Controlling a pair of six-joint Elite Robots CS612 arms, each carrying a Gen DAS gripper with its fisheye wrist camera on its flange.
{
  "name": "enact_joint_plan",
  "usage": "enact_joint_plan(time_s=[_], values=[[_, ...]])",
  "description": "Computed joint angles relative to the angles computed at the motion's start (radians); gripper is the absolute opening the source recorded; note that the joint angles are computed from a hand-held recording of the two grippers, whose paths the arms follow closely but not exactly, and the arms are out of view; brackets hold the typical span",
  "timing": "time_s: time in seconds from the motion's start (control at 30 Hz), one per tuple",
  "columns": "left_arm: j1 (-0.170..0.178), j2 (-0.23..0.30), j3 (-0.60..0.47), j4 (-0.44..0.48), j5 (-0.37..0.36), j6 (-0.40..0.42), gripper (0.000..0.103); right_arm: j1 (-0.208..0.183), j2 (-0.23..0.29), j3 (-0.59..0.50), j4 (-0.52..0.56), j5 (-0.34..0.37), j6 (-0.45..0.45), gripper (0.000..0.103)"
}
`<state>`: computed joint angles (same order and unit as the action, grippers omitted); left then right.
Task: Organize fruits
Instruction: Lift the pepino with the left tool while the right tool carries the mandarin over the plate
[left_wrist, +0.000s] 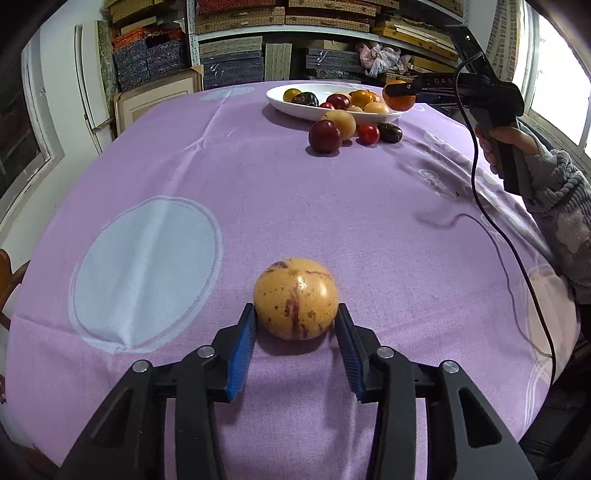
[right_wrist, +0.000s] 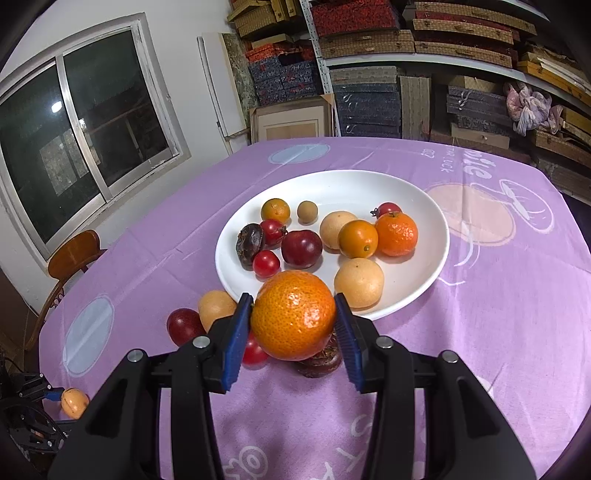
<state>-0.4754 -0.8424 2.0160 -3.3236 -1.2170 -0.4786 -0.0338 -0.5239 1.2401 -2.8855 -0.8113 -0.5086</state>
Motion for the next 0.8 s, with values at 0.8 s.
enact_joint_plan(time_s=[0.8], values=[[0.057, 0.058, -0.24, -0.008, -0.009, 0.214, 0.045, -0.01, 0.012, -0.018, -0.015, -0.015, 0.05, 0.044]])
